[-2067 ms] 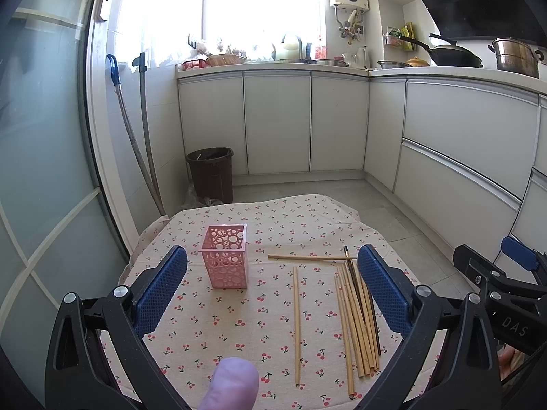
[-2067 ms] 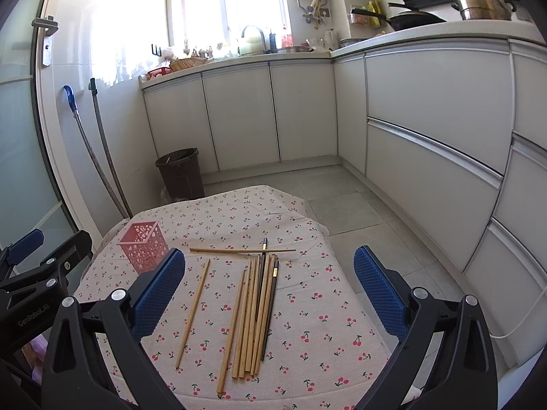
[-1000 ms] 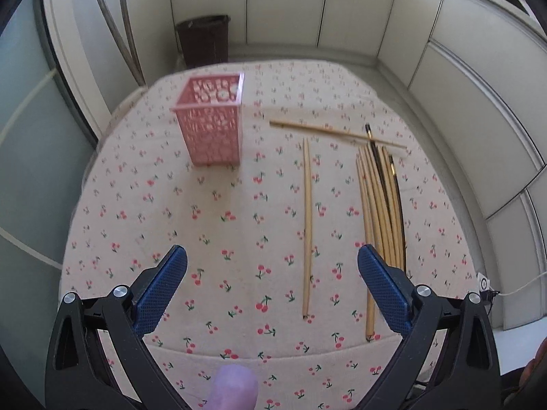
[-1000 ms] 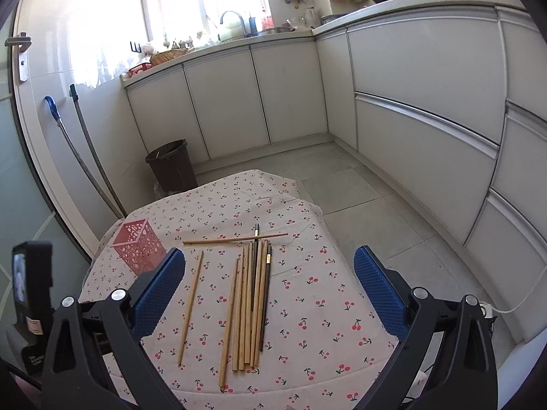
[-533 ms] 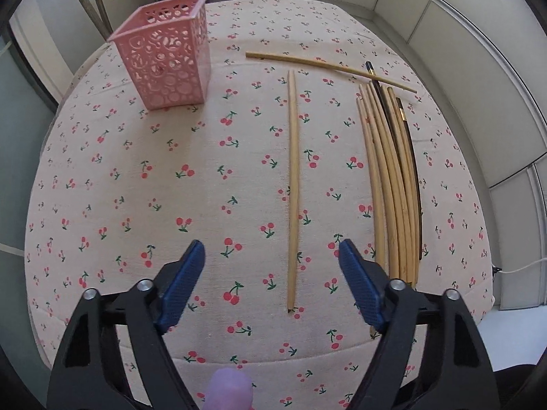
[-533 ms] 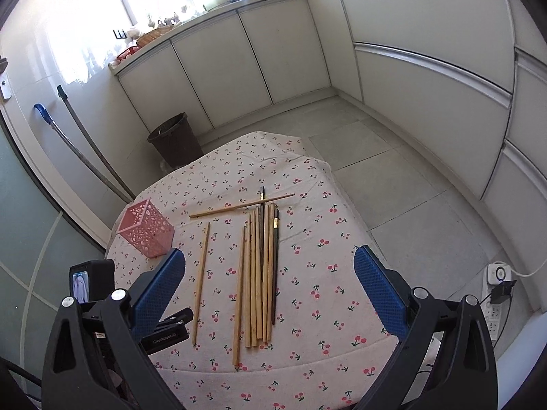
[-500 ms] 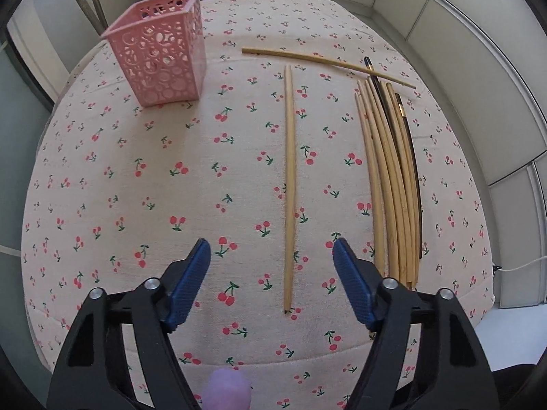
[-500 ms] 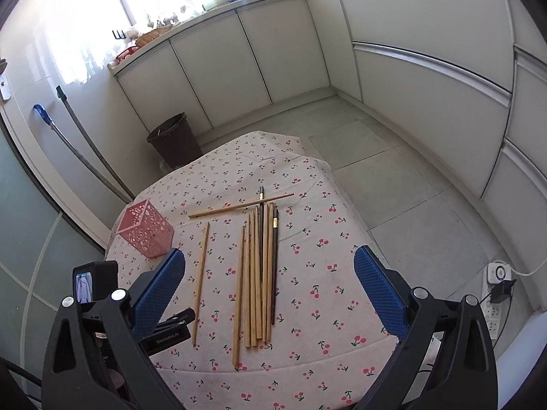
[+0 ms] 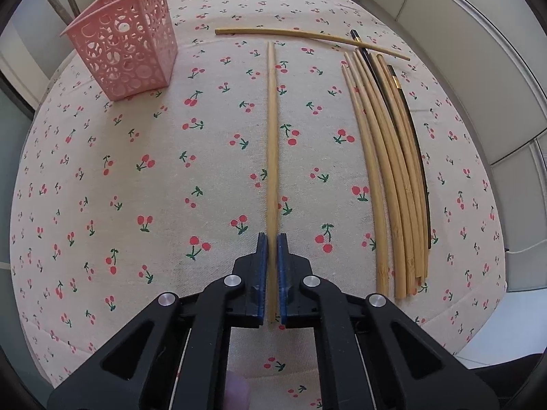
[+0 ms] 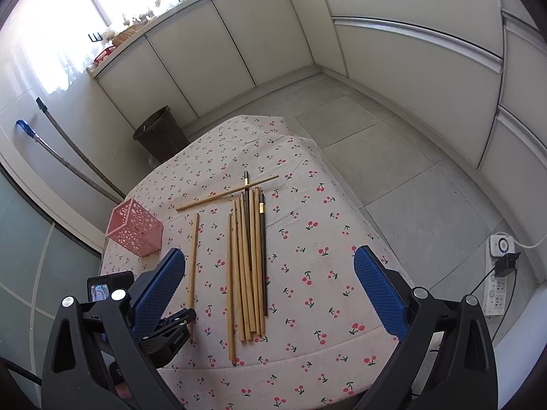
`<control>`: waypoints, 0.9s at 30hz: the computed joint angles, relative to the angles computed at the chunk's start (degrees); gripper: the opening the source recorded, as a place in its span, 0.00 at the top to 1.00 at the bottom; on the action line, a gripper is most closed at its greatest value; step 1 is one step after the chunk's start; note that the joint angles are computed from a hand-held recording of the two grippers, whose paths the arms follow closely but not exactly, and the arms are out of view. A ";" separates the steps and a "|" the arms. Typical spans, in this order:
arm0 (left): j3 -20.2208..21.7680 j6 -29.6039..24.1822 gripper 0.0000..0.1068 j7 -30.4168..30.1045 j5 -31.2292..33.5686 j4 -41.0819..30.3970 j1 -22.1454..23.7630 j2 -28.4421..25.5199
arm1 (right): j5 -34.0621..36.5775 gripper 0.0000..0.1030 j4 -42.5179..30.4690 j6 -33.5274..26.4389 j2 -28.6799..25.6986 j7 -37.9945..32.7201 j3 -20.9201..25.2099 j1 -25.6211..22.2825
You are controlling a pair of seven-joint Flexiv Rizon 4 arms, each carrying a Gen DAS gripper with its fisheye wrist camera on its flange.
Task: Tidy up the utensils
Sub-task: 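Lift the chopstick with the left gripper while the right gripper grasps another chopstick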
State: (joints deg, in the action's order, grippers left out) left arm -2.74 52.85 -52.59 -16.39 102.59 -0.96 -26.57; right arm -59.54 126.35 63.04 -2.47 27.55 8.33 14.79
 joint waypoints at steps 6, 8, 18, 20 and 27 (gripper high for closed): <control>-4.75 8.61 0.95 11.38 -12.64 8.23 4.60 7.19 | 11.08 0.07 -2.03 5.79 -4.49 -4.76 -1.85 -1.30; -6.53 10.36 0.95 18.20 -19.78 10.50 5.73 10.23 | 14.07 0.07 -3.53 7.30 -6.83 -6.39 -2.95 -1.42; -6.03 8.36 0.95 35.69 -41.02 10.91 2.38 14.75 | 33.19 0.16 -12.73 36.27 -27.23 -2.36 -13.09 1.81; -4.39 5.94 0.95 35.49 -40.63 9.94 1.73 14.28 | 35.31 0.25 -15.51 37.61 -30.25 -2.86 -12.21 0.72; -2.00 2.04 0.95 35.85 -40.47 8.27 1.35 13.09 | 42.38 0.37 -22.87 41.88 -37.55 -6.17 -12.94 1.37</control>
